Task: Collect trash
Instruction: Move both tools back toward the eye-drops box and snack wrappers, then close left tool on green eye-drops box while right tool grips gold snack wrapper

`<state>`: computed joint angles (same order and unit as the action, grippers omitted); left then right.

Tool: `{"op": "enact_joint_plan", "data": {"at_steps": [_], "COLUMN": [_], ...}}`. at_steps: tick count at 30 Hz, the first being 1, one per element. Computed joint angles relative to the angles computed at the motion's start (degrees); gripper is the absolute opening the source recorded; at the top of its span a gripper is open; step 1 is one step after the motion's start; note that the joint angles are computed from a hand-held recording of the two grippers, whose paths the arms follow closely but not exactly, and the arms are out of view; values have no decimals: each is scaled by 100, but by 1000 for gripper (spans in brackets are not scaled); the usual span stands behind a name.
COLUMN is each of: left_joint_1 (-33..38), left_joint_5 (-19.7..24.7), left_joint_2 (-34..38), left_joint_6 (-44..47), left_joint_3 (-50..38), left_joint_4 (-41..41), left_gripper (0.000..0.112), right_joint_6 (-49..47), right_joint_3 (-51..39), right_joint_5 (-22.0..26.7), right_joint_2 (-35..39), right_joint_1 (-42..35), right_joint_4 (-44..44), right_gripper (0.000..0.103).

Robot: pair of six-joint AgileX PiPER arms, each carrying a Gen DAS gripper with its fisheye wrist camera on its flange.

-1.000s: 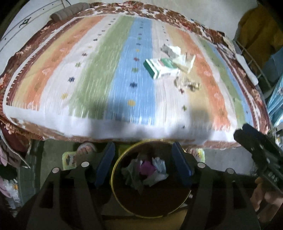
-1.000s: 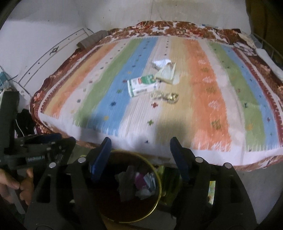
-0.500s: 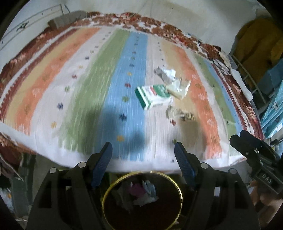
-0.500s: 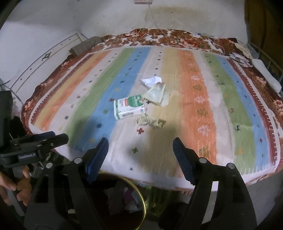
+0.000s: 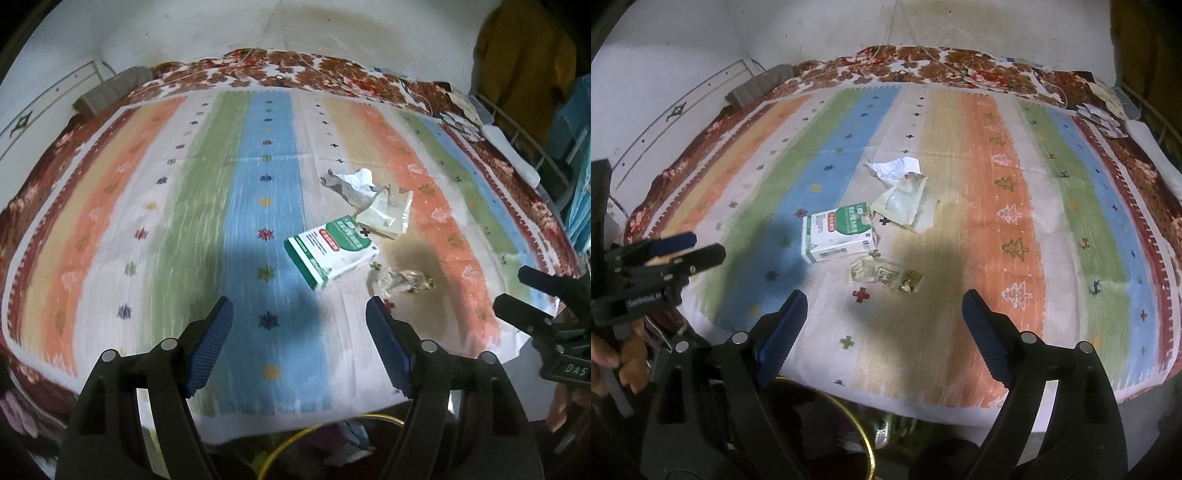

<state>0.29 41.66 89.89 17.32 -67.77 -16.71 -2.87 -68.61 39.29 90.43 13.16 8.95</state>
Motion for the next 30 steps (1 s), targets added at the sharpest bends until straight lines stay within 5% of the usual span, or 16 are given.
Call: {"op": "enact_joint_plan", "data": {"at_steps": [7,30], "left_joint_1": [-31,-151], "left_joint_5": [-222,466], "left_joint_2": [654,2598], "left_joint_6": [534,2381], "left_joint_3": [-353,-2103], "left_joint_4": [-22,-274], "left_gripper": [80,97], "right_joint_6": [-492,-1512], "right_joint_3": [-252,-883], "right_joint_5": [-105,-385], "right_joint_2": [475,1930], "right_joint_1": [-11,299], "right_joint_4": [12,-781], "right_gripper": [86,90]}}
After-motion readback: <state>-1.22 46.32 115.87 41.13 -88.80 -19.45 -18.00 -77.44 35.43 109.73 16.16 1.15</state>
